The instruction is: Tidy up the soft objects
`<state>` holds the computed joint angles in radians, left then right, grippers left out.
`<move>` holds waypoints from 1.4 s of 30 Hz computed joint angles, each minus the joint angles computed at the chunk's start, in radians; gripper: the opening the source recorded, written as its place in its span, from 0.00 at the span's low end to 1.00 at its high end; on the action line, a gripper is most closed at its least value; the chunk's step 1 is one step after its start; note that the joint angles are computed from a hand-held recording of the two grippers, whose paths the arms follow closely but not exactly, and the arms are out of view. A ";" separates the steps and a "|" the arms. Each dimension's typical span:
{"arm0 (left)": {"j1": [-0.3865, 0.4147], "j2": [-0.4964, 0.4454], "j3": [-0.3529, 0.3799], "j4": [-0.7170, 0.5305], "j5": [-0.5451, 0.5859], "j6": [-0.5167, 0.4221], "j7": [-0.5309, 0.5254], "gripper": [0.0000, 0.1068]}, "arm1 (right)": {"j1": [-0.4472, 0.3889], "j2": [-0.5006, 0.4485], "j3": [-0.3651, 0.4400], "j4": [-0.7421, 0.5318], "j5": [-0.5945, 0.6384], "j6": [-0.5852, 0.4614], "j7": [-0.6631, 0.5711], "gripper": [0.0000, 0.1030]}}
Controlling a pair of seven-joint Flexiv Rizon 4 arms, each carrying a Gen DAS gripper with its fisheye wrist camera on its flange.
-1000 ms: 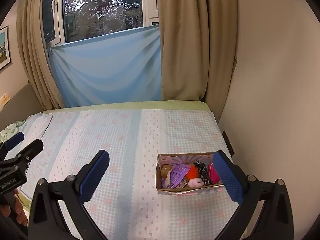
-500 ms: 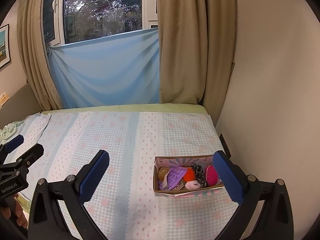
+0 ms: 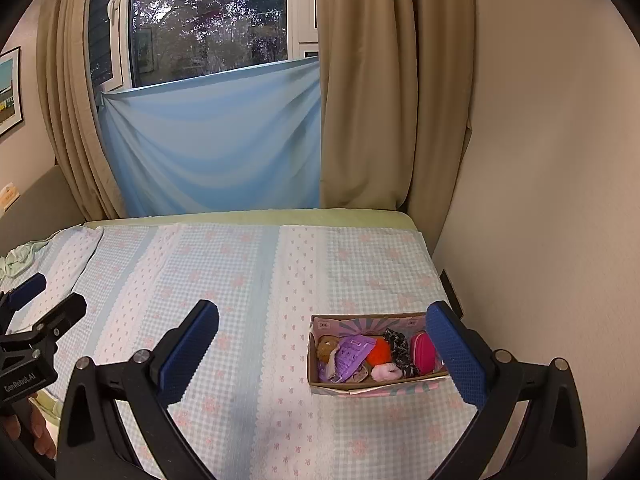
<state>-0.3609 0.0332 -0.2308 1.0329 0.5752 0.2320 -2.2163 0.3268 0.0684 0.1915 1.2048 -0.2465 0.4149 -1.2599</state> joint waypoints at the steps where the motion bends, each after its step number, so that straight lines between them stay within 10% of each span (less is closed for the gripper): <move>1: 0.000 0.001 0.001 0.003 -0.003 0.003 -0.001 0.94 | 0.000 -0.001 -0.001 0.000 0.001 0.001 -0.005 1.00; 42: 0.015 0.002 -0.021 -0.008 0.061 -0.064 -0.025 0.95 | 0.003 -0.019 -0.004 -0.009 0.003 0.032 -0.017 1.00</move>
